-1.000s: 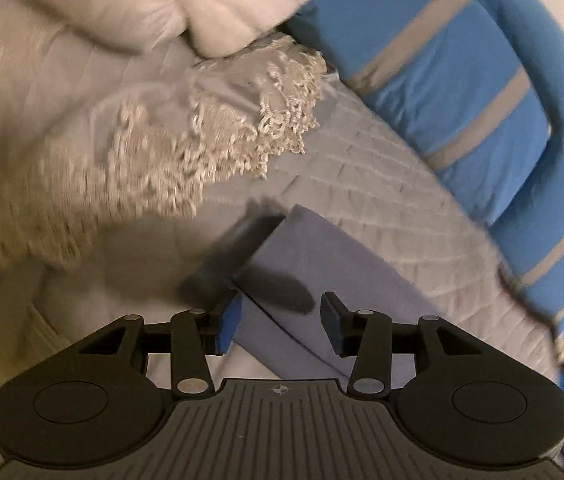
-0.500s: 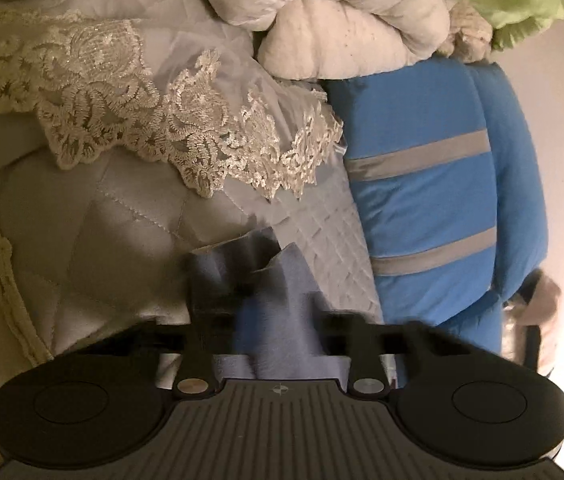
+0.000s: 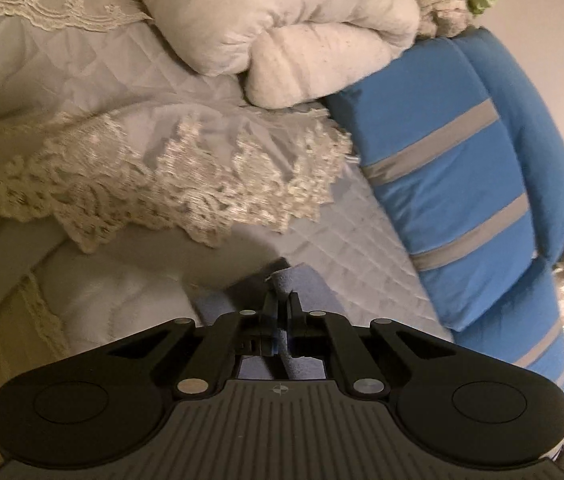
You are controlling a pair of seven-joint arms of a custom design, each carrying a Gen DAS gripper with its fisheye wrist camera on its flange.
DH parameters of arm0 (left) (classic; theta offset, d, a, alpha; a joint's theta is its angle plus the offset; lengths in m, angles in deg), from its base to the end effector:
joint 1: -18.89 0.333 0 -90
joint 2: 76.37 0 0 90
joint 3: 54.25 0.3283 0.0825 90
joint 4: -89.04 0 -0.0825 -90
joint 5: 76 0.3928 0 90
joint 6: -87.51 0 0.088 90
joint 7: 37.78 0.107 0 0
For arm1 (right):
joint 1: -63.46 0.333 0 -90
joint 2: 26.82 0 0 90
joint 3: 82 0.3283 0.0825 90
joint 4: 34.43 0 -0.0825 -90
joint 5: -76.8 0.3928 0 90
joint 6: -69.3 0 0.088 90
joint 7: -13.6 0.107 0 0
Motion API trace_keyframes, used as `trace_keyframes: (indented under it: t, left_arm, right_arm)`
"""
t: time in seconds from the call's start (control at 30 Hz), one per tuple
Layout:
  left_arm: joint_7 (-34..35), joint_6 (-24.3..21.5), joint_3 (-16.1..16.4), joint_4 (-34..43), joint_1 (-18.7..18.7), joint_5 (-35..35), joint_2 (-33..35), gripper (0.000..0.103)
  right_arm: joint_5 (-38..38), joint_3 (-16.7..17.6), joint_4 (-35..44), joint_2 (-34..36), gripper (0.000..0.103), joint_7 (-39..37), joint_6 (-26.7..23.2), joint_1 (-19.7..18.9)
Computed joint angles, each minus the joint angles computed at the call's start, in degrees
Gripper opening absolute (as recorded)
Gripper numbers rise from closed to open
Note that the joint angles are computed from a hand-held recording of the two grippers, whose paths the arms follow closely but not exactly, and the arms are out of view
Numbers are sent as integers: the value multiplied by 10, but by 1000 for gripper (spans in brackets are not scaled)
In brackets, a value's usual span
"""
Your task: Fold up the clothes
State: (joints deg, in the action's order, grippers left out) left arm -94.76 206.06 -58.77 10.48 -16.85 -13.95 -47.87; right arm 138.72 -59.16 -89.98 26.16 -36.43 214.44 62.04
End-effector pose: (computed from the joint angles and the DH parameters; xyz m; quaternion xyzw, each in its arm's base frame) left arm 0.6055 -0.4359 0.4840 -0.8813 0.0663 -0.4029 0.2378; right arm 0.8272 0.1533 0.4057 -0.8035 -0.0909 -0.3947 0.4363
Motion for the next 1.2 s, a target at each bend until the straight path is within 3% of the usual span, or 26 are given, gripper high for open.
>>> trace_keyframes:
  t: [0.27,0.53,0.67,0.83,0.97,1.07,1.2]
  left_arm:
    - [52,-29,-17,-5,14,-56,-14,3]
    - [65,-20,-18,-2,22,-83,-12,5]
    - [50,7,-12,-16,22,-79,-15,13]
    - [-65,2,-10,-55,8,-42,-38,43]
    - [-108,7,-17,-70,5,-14,-46,46]
    - [-66,6,-27,-54,7,-13,-37,46]
    - [160,-29,-40,27,10,-59,2,47]
  right_arm:
    - [-10,-5,6,0,103,36,-11,-1]
    - [-27,-14,24,6,103,86,-23,4]
    - [-34,-14,34,9,103,110,-30,4]
    - [-40,-12,42,13,103,117,-34,3]
    - [-36,-7,32,10,103,97,-23,1]
    - [-20,4,13,5,103,44,14,-1]
    - [-26,0,9,6,103,3,43,7]
